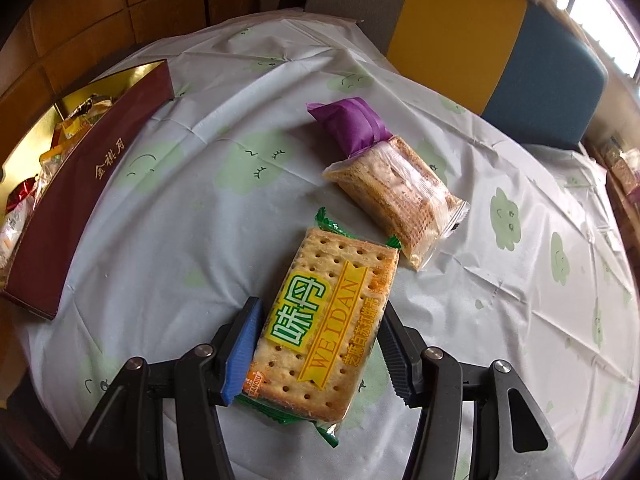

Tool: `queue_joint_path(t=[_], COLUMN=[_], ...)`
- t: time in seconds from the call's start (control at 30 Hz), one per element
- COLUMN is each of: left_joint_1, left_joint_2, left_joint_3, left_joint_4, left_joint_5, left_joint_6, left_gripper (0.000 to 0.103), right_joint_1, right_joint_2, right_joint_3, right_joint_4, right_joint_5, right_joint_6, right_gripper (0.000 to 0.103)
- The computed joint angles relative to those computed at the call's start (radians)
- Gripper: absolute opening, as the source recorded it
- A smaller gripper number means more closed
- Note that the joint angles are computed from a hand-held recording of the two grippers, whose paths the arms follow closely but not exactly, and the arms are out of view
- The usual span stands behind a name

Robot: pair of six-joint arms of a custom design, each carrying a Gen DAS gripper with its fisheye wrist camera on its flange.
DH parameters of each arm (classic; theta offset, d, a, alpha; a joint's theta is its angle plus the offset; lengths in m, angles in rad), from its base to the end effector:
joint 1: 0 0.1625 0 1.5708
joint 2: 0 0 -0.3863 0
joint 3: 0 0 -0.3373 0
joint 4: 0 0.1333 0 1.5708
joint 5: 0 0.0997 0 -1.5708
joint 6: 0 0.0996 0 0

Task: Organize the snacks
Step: 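Carry the red foil cake over the gold tray and release it with the left gripper, then carry the WEIDAN crackers over the gold tray and release them with the right gripper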

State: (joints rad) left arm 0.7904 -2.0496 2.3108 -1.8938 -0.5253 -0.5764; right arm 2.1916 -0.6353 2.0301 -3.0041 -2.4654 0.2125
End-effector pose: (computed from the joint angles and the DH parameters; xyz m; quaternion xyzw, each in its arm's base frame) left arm -0.0203 -0.3324 0.3746 0.0728 0.8631 -0.3340 0.3717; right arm 0.3198 -0.3516 0.0012 0.1746 -0.8844 0.1909 0.3884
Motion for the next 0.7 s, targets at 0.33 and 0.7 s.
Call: queue_joint_path(t=[0.33,0.7], left_joint_1=[-0.081,-0.102], left_joint_2=[-0.051,-0.071], left_joint_3=[0.028,0.045], left_joint_4=[0.089,0.097], left_joint_5=[0.016,0.014], left_joint_6=[-0.066,-0.075], left_gripper=[0.063,0.063], right_joint_1=[-0.001,0.002], right_joint_2=[0.005,0.007], right_joint_3=[0.008,0.010], right_joint_4=[-0.027,-0.036], right_joint_5=[-0.012,-0.014], right_joint_6=[-0.016,-0.018], right_gripper=[0.058,0.057])
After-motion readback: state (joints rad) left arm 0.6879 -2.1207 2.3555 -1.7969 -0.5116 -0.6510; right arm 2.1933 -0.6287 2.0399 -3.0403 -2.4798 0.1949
